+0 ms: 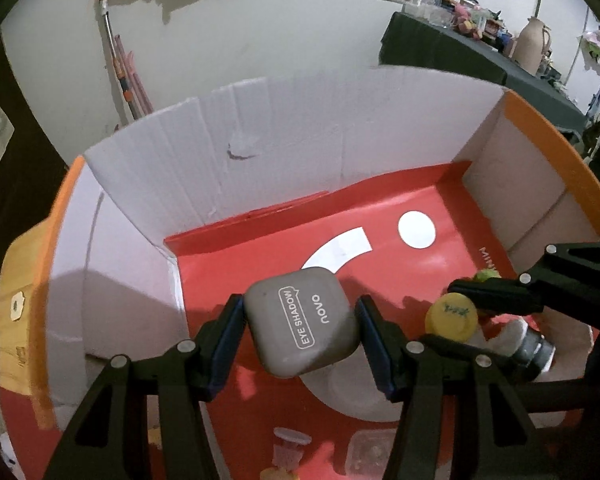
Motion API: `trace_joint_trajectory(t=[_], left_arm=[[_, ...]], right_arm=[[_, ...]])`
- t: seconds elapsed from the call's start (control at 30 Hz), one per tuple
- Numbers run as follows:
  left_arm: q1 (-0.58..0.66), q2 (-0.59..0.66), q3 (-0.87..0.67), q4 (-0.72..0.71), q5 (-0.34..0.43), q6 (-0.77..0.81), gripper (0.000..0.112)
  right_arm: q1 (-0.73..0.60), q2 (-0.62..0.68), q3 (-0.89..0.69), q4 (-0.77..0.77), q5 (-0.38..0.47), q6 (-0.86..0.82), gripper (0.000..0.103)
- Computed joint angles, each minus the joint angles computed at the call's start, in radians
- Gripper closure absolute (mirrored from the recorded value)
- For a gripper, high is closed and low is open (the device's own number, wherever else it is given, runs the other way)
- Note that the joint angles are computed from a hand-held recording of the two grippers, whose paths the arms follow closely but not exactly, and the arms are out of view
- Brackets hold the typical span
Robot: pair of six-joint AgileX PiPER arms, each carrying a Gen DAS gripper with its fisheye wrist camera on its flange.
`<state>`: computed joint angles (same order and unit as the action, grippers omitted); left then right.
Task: Organize objects
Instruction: 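Carry the eye shadow case into the box with left tool while right tool lowers the yellow cap inside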
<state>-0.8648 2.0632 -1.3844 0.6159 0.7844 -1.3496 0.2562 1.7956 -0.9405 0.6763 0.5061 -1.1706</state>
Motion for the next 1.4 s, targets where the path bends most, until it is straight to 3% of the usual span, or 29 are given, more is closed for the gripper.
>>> trace_joint_trajectory(t=[0.37,0.6,1.4], left_arm=[[0.017,0.026,-0.008,-0.038,-0.019,0.006,0.054],[0.020,0.031,-0.007,-0.069,-0.026,0.012,0.054],[0.027,0.028,-0.020,-0.097,-0.013,0.045,0.052]], right_arm=[[0.023,0.051,-0.048,-0.109,0.036,0.088,0.074],[0.047,0.064,-0.045,-0.174,0.015,0.136,0.074],[0.051,0.034,0.000,-0.200,-0.006,0.167,0.073]])
